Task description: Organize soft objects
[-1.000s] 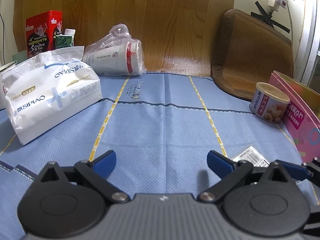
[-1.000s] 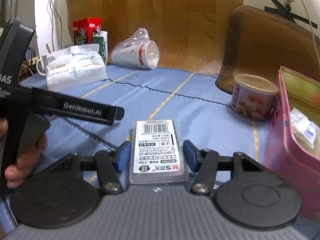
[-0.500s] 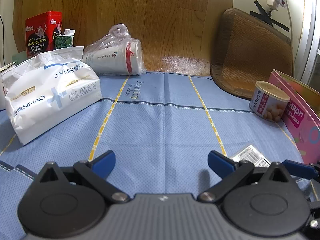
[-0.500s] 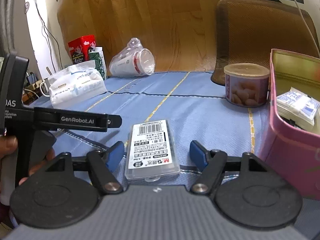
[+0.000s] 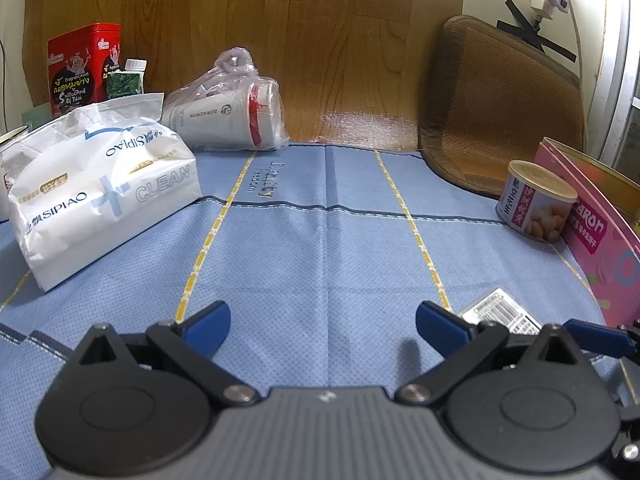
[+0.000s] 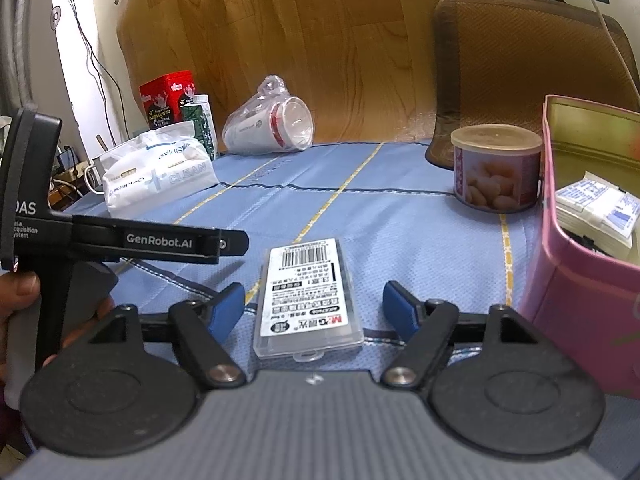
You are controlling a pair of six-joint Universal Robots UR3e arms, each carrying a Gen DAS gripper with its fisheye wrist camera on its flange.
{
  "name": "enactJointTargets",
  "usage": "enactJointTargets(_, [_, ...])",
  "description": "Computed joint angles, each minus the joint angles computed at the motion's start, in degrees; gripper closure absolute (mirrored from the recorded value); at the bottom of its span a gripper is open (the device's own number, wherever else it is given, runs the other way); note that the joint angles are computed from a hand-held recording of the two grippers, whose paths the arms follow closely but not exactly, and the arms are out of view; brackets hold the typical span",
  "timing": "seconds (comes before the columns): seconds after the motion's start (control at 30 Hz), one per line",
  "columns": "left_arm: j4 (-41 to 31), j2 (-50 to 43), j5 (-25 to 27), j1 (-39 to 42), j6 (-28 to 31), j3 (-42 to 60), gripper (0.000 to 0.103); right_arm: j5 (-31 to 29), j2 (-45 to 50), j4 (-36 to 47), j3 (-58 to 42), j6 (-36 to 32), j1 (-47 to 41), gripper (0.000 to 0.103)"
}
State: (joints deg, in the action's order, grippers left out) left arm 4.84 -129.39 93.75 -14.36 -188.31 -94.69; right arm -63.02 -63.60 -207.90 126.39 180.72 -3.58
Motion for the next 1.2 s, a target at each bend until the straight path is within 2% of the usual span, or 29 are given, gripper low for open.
enactJointTargets(1.2, [-0.43,-0.15,0.27,-0.26,0.27,0.46,0.001,-0.45,0.07,0.07,-0.25,0.21,0.46,0.024])
